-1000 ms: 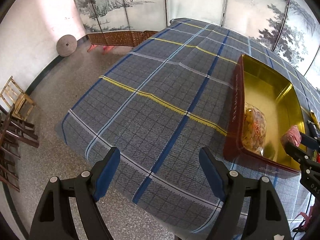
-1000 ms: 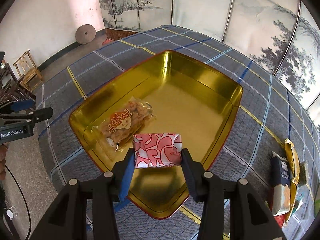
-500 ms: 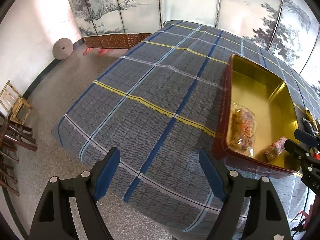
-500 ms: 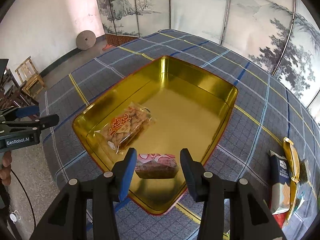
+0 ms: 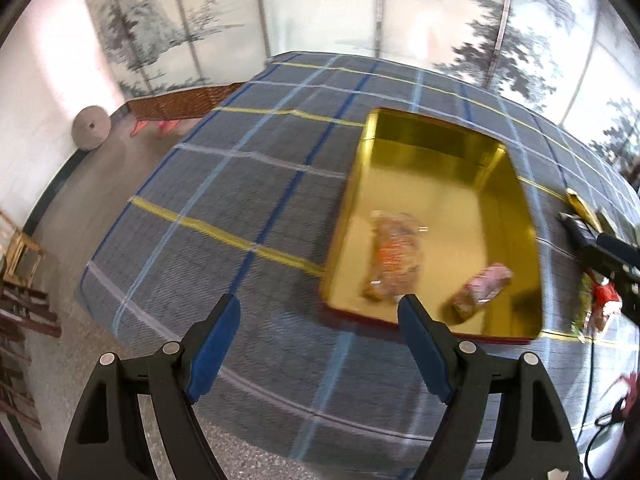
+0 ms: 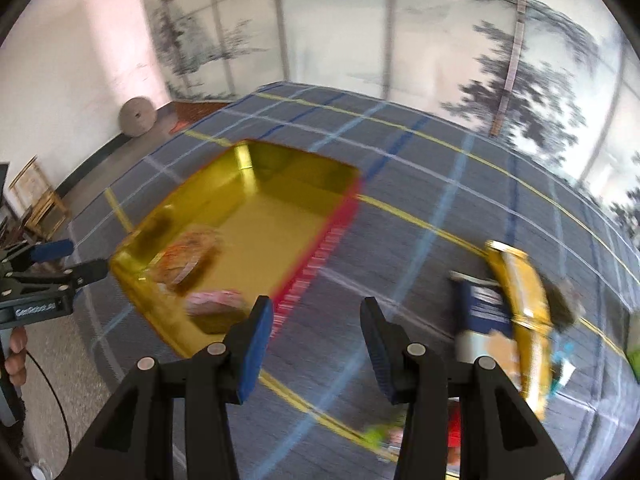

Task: Organize snacks
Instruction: 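Grasp the blue-and-clear candy with the right tool while the left tool grasps the green snack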

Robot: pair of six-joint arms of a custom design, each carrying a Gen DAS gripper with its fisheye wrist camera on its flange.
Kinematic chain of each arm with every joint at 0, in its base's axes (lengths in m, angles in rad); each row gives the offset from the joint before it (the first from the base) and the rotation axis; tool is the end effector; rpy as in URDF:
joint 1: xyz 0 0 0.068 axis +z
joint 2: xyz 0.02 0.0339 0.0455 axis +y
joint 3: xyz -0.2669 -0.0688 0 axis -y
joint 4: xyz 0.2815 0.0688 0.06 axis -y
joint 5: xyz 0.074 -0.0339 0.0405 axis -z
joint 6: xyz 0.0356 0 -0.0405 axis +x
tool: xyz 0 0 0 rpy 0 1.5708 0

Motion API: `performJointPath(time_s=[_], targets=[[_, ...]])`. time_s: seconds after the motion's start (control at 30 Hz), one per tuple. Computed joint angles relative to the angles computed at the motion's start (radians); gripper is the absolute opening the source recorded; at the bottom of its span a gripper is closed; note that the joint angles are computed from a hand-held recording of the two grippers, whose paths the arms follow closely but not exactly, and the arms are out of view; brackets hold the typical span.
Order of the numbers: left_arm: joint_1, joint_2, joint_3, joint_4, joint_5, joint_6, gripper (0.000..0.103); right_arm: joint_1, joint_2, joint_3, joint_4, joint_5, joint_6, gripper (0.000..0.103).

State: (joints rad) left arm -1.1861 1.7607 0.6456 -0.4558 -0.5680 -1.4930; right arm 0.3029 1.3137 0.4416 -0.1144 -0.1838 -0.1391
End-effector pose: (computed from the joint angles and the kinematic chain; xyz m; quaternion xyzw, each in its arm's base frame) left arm 0.1109 -0.2228 0.0452 -0.1467 0.9487 0.0643 0.2727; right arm 0.2264 0.0776 0.1038 -0.2348 0.9246 0.1110 0.2786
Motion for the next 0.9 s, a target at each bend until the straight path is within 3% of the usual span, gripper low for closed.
performJointPath(time_s=[0.23, 0.5, 0.73, 0.9], targets=[[-0.014, 0.08, 0.134, 0.008, -0.004, 0.097, 0.078, -0.33, 0.017, 0.005, -0.003, -0.053, -0.161, 0.046], [-0.047, 0.182, 0.28, 0.002, 0.007, 0.165, 0.078, -0.65, 0.2, 0.1, 0.048, -0.101, -0.352, 0.046], [-0.061, 0.286, 0.427, 0.016, 0.04, 0.245, 0.078, -0.77, 0.378, 0.194, 0.045, -0.157, -0.475, 0.046], [-0.062, 0.38, 0.551, 0.001, 0.071, 0.301, 0.078, -0.744, 0.455, 0.221, 0.068, -0.167, -0.51, 0.046]])
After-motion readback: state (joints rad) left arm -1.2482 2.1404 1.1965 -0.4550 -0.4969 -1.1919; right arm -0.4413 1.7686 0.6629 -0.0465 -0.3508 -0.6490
